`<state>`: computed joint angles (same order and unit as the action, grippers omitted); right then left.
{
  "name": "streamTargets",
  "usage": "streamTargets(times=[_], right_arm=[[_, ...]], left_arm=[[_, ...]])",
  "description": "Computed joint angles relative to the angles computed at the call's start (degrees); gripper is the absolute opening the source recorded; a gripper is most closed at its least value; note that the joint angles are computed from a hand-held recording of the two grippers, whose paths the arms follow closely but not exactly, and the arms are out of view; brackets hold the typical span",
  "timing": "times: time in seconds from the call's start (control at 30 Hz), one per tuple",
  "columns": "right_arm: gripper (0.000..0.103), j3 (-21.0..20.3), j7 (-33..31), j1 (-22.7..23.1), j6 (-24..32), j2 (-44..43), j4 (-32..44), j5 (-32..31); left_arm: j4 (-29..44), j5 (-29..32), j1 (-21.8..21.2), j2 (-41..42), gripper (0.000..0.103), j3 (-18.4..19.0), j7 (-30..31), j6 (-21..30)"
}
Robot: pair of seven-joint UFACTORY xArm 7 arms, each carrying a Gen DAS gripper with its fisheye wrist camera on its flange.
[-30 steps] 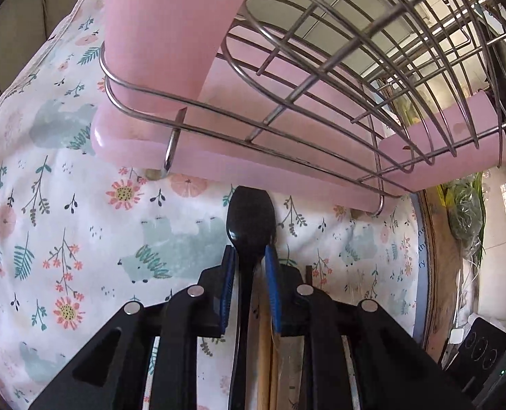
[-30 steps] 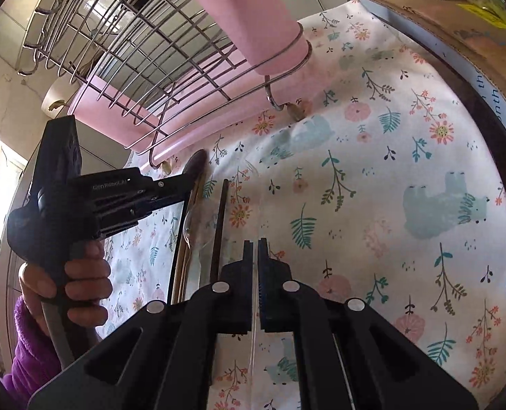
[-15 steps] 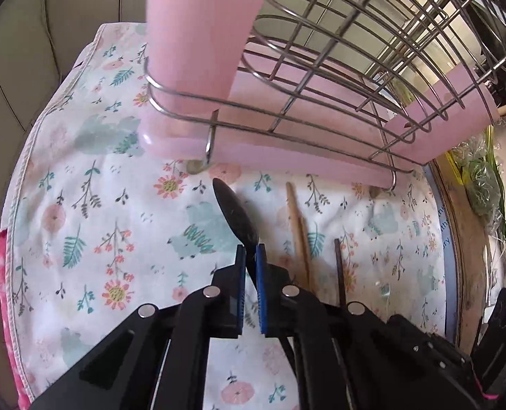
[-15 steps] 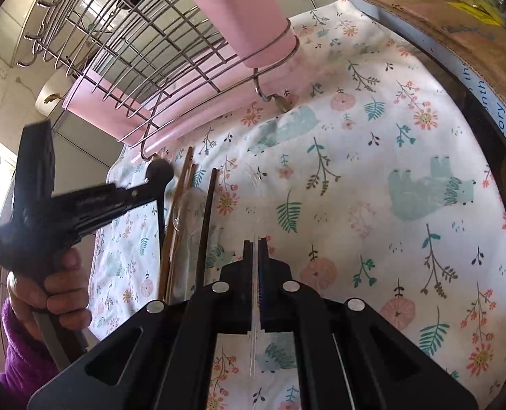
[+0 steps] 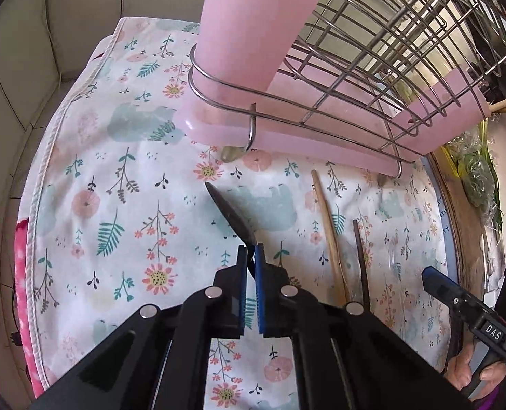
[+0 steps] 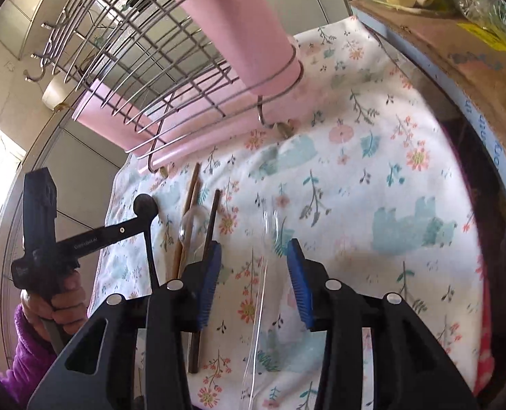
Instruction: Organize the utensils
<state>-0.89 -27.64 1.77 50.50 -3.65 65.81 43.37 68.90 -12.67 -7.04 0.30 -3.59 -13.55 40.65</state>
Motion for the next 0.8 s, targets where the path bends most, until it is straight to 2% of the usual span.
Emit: streamTargets(times=[0.17, 0.3, 0.33, 0.37, 0.4, 0.43, 0.6, 0.8], right_arm=[[0.041, 1.4, 1.7, 0.3, 1.2, 5.3, 5.7, -4.6], [0.039, 3.4, 2.5, 1.6, -2.3, 6.7, 5.5, -10.3], [0.024, 3.8, 2.9, 2.1, -4.7, 6.3, 4.2, -12.4], [0.014, 3.1, 3.7, 3.6, -7.7, 5.5, 2.6, -14.6], [0.009, 4.1, 3.4, 2.7, -8.8, 5.1, 1.7, -14.5], [0.005, 3.9, 2.7, 2.6, -8.9, 4.6, 1.2, -12.7], [0.003, 2.4, -1.4, 2.2, -10.0, 0.5, -2.0, -4.6], [0.003, -0.3, -7.2, 3.4, -12.2, -5.3, -5.2, 5.0]], left_arm=[[0.9, -1.0, -0.2, 1.2, 0.003, -0.2, 0.2, -0.9], [0.9, 1.4, -0.5, 1.3, 0.003, -0.4, -0.7, -2.1], [0.4, 1.6, -0.6, 0.9, 0.003, -0.4, -0.6, -2.9], [-0.3, 1.3, -0.6, 0.5, 0.003, -0.4, -0.3, -3.9], [-1.0, 1.2, -0.6, -0.1, 0.003, -0.4, -0.1, -5.0], [-1.9, 1.7, -0.7, -0.8, 0.003, -0.4, -0.4, -6.1], [-6.6, 3.6, -0.9, -5.8, 0.003, -0.3, -0.2, -13.0], [-10.0, 11.3, 0.1, -11.7, 0.003, -1.7, -4.7, -19.2]])
